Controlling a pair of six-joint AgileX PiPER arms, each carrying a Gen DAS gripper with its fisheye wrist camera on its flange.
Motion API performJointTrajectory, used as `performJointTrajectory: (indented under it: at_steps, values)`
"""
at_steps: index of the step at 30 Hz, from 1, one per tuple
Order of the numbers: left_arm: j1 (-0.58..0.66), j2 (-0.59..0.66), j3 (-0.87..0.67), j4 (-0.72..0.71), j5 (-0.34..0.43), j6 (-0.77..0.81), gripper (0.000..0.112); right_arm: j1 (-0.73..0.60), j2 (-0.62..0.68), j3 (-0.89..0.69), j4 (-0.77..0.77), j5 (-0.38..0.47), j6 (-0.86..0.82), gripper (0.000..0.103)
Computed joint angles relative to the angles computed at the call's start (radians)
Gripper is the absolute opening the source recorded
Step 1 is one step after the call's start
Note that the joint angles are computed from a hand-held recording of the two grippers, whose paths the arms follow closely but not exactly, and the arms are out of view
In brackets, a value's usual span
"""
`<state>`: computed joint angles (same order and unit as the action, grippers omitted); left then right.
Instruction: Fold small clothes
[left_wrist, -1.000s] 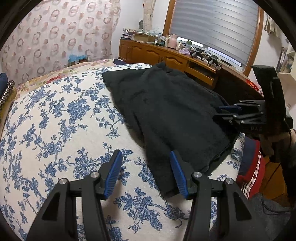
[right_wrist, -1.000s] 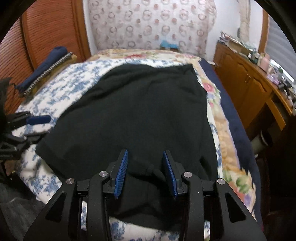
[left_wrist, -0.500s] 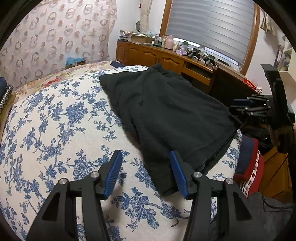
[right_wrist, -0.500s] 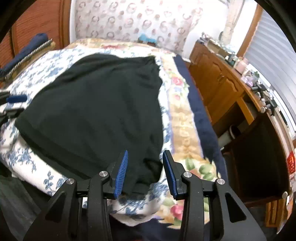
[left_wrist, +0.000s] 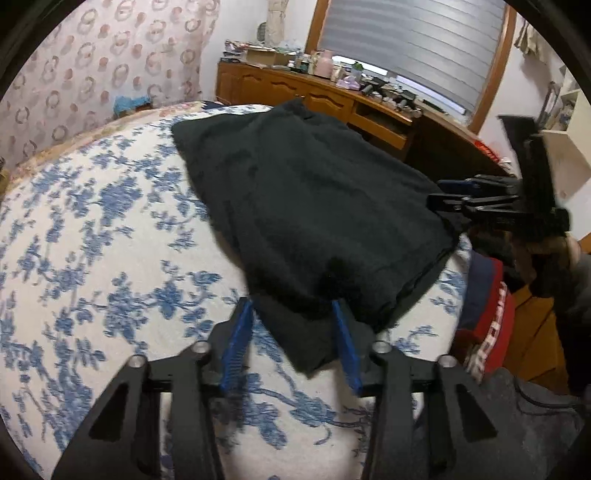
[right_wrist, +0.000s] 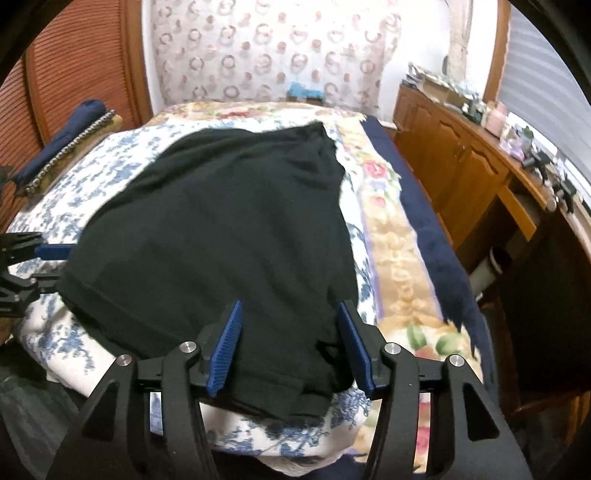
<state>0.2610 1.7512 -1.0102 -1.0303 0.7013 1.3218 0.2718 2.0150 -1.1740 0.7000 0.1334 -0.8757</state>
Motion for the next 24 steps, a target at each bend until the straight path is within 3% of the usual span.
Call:
performJointTrajectory:
  at_steps: [2, 4, 7, 16, 22, 24]
  values:
    - [-0.003, 0.000, -0.001, 0.008, 0.018, -0.004, 0.012, -0.023, 0.017, -0.009, 0.058, 0.012, -0.057, 0.055]
    - [-0.014, -0.025, 0.016, 0.023, -0.006, -0.014, 0.004, -0.045, 0.030, -0.017, 0.139, 0.054, -0.129, 0.055]
    - [0.007, -0.068, 0.035, 0.015, 0.038, 0.002, 0.003, -0.066, 0.037, -0.022, 0.234, 0.104, -0.236, 0.055]
    - [-0.010, -0.069, 0.037, 0.044, 0.000, -0.026, 0.003, -0.089, 0.038, -0.014, 0.323, 0.181, -0.359, 0.056]
    - [-0.012, -0.030, 0.017, 0.059, -0.005, -0.053, 0.005, -0.102, 0.036, -0.019, 0.333, 0.242, -0.405, 0.036]
    - [-0.004, -0.023, 0.012, 0.054, 0.010, -0.049, 0.005, -0.105, 0.039, -0.020, 0.356, 0.264, -0.438, 0.019]
